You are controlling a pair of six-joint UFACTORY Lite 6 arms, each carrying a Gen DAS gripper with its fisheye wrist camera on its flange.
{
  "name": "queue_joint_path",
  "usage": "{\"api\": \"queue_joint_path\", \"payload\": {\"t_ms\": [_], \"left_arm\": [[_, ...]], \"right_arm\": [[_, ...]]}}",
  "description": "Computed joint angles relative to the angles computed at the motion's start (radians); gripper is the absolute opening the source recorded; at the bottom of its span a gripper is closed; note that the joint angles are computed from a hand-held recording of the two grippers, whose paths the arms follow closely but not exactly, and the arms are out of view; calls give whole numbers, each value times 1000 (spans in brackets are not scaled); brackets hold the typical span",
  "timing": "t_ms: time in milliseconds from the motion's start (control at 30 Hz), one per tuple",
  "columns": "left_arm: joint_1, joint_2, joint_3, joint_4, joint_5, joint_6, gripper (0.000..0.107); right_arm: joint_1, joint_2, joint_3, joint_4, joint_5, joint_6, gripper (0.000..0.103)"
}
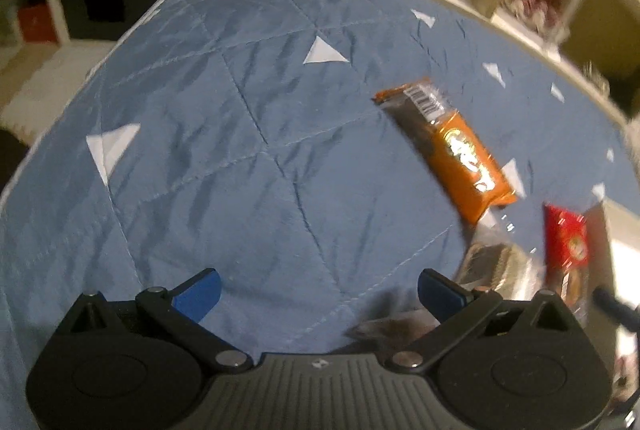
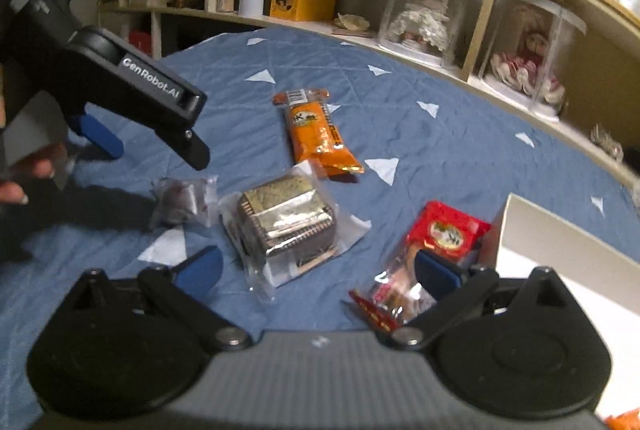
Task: Organize snacks
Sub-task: 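Move both tools back over the remaining snacks on the bed, then grasp the small clear bag of brown candy with the left tool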
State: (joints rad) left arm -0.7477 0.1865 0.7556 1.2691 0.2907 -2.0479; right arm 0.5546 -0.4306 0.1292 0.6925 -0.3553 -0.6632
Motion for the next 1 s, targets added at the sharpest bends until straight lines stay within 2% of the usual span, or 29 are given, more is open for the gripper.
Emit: {"api": "queue_joint_path", "payload": {"t_ms": [67,233,300,467,567,667,800,933,1000], "left_arm": [[-6,5,8,-34,35,58,103],[-34,11,23,-201,56,293,103],[-54,5,22,-259,65,370,103],[-113,-49,-17,-332,136,459,103],[-175,-81,-39,-312,210,472,103],[-232,-151,-65,-296,250,470,103],[-275,-235,-88,-295,210,538,103],[-343,-160,-30,-327,203,628,103],[-368,-113,-4,-327,198,646,99]], "right_arm": [[28,54,17,43,-48,-17,103],[5,94,39,117,-49,-69,103],[7,90,49,218,-52,-154,103],[-11,61,52,402,-60,-327,102],[-32,40,45,378,-41,-345,102],[5,44,46,448,-78,-397,102],[-68,-81,24,516,33,-501,102],[-184,-171,43,523,179,-503,102],[-236,-187,67,506,260,-460,102]]}}
